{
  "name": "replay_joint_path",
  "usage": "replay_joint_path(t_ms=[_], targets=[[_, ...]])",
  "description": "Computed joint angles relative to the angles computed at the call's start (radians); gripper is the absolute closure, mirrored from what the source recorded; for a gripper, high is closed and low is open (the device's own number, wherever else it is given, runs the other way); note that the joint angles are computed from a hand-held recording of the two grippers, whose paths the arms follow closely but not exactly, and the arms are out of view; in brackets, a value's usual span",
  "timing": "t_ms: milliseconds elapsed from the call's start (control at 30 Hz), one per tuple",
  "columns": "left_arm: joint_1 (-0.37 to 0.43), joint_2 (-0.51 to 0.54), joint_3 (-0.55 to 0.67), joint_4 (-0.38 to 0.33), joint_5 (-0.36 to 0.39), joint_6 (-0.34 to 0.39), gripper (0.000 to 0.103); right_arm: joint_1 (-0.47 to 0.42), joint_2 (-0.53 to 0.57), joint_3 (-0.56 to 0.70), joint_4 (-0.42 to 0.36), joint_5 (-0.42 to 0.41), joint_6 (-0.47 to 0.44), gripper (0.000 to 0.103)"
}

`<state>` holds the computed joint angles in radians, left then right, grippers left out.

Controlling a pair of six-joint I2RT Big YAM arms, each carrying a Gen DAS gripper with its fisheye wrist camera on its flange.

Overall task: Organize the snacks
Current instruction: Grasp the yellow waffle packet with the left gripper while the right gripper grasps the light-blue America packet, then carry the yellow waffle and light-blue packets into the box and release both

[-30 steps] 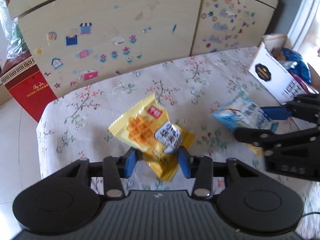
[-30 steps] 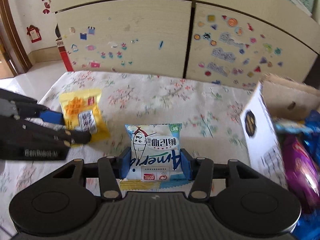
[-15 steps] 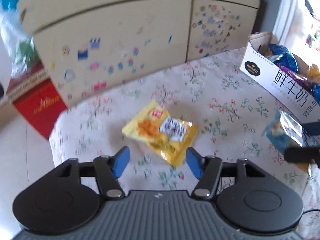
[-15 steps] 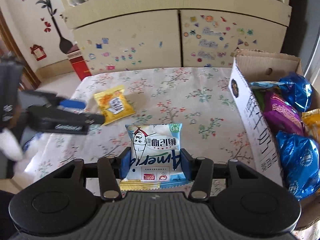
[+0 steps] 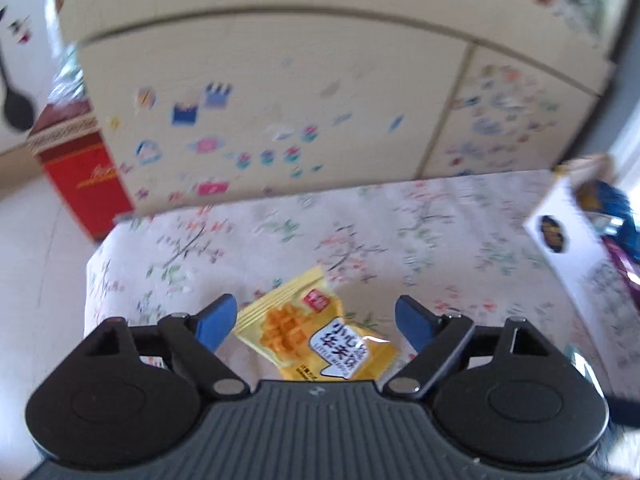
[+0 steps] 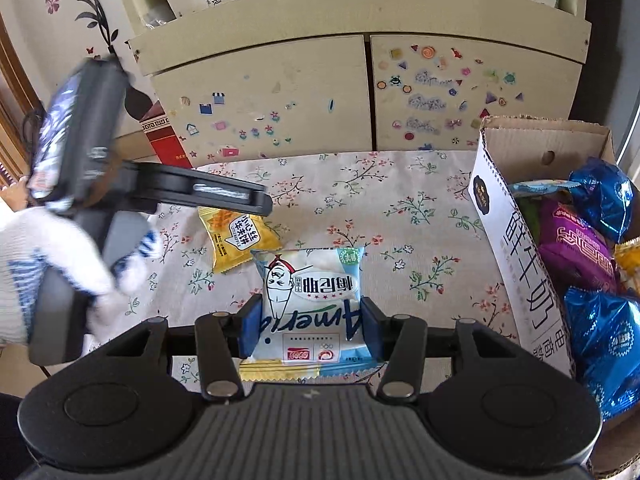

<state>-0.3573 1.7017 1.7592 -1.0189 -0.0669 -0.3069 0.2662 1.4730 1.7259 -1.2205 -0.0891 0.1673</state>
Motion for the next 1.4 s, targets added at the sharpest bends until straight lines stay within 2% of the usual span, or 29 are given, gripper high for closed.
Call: replay_joint_path(t_ms=[100,200,367,467,600,667,767,800,833,900,1000,1100,1200,1267,1333,1367,1400], targets=[[-0.016,0.042,0.045,-0.084,-0.080,-0.032,0.016,0.001,-0.004,-0.005,-0.001,0.001,-0.011,0.046],[-0.019,0.046,0.045,-0.137,-0.088,-0.019,0.015,0.000,-0.007,-0.007,-0.002,0.002,-0.015,0.046],[-0.009,-0.010,-0.026,-0.115,-0.071,0.029,0.014,-0.002,-0.011,-0.007,-0.002,-0.005,-0.013,0.046],[0.020,-0.037,-0.066,-0.074,-0.023,0.003,0.014,0.001,-0.010,-0.008,0.004,-0.007,-0.009,0.046],[0.030,-0.050,-0.082,-0.022,-0.013,0.000,0.014,-0.001,-0.007,-0.011,0.005,-0.008,-0.002,0.046],[0.024,-0.043,-0.077,-0.009,-0.009,0.021,0.014,-0.005,-0.002,-0.010,0.005,-0.002,0.008,0.046],[-0.003,-0.020,-0.059,-0.032,-0.059,0.084,0.021,-0.010,0.005,-0.003,0.005,0.007,0.021,0.046],[-0.009,-0.026,-0.070,-0.008,-0.066,0.094,0.026,-0.011,0.007,-0.001,0.006,0.007,0.021,0.046],[-0.009,-0.024,-0.066,-0.006,-0.048,0.096,0.038,-0.013,0.008,0.000,0.009,0.008,0.023,0.046],[-0.003,-0.022,-0.054,-0.012,0.001,0.083,0.051,-0.015,0.009,0.005,0.012,0.006,0.024,0.046],[-0.014,-0.030,-0.063,-0.005,-0.018,0.120,0.053,-0.019,0.012,0.016,0.007,0.001,0.023,0.046],[-0.006,-0.043,-0.064,-0.015,0.024,0.116,0.054,-0.026,0.016,0.024,-0.009,-0.010,0.032,0.046],[-0.015,-0.073,-0.088,-0.008,0.025,0.145,0.054,-0.040,0.028,0.038,-0.039,-0.035,0.043,0.043],[-0.021,-0.091,-0.103,-0.012,0.029,0.156,0.054,-0.042,0.029,0.033,-0.046,-0.021,0.050,0.042],[-0.026,-0.107,-0.119,-0.014,0.037,0.169,0.054,-0.044,0.034,0.030,-0.056,-0.035,0.039,0.035],[-0.029,-0.117,-0.128,-0.015,0.039,0.178,0.054,-0.044,0.038,0.030,-0.064,-0.047,0.023,0.028],[-0.033,-0.126,-0.137,-0.016,0.040,0.184,0.054,-0.042,0.038,0.026,-0.063,-0.046,0.007,0.027]])
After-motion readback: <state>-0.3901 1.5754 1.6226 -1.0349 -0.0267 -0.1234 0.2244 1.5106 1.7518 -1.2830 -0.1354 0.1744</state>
